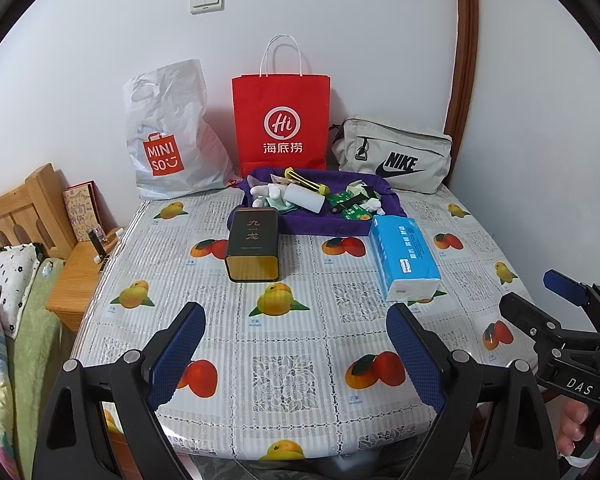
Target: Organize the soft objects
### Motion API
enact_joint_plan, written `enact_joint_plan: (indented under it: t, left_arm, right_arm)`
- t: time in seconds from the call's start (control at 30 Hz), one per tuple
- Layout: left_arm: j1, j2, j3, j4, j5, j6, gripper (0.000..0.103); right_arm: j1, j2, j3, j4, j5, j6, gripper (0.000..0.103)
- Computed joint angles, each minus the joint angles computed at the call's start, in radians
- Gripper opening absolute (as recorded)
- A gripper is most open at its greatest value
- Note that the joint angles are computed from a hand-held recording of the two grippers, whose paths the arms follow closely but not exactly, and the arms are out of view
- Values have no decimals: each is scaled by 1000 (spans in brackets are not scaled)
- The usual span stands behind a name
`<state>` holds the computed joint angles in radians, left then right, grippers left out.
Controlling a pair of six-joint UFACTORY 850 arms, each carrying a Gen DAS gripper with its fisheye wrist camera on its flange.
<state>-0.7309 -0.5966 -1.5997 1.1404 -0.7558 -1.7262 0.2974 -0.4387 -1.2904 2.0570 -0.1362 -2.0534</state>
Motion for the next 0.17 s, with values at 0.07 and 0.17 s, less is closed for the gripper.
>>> enact_joint_plan:
  t: [0.07,0.17]
  left_arm:
    - [0,2,3,2,-1,-4,92]
    - [-4,6,10,23,-8,-28,92]
  right_arm:
    - [1,0,0,-1,-1,3,93]
    - [0,0,0,-11,0,13,93]
